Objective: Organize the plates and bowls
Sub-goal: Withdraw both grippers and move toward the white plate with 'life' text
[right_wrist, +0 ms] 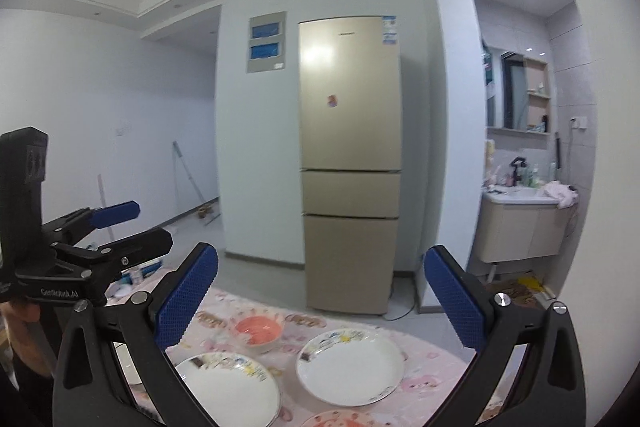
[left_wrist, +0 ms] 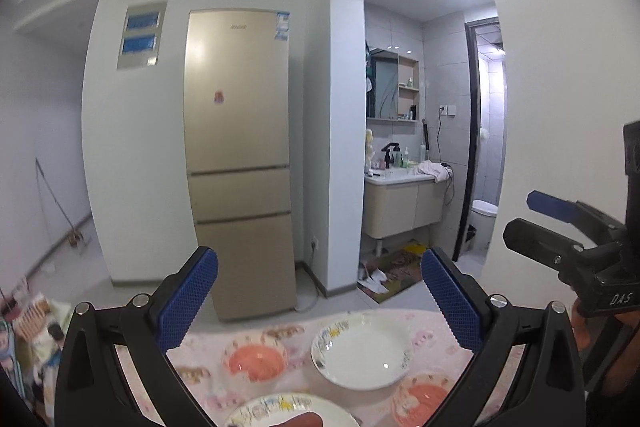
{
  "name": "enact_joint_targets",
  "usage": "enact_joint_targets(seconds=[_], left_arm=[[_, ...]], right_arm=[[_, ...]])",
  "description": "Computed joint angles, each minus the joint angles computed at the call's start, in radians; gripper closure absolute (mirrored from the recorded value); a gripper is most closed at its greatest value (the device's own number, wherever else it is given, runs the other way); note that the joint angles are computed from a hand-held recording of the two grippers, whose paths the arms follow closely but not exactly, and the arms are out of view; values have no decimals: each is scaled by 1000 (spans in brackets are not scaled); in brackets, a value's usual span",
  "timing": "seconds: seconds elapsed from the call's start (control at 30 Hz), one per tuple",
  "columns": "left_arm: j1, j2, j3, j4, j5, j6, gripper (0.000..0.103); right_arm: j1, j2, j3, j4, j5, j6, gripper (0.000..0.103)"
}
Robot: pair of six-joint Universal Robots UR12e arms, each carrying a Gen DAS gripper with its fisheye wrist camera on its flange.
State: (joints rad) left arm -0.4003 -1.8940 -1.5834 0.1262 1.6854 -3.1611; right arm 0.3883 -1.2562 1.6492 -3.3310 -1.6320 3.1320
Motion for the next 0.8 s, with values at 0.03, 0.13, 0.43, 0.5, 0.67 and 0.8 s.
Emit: enact_joint_targets(seconds=[0.03,0.13,0.43,0.5,0.67,0.8], left_arm=[[-2,-9,12,-4,-7,9,0],[4,-33,39,-27,-54,4,0],[16,-120,87,-118,-53,12,0],[20,-138,98,-153,-68,7,0],[29,-184,146,-237,-113,-57,0],[41,-219,184,-338,-161,-95,0]], right_arm=[[-2,4,-4,-2,-6,3,0],[-11,15,-10,-1,-6,0,0],[-49,55,-9,38,46,17,0],[-54,66,-21,85,32,36,0],[-83,82,-25,120,64,121,0],[-103,101,-36,164,101,185,0]])
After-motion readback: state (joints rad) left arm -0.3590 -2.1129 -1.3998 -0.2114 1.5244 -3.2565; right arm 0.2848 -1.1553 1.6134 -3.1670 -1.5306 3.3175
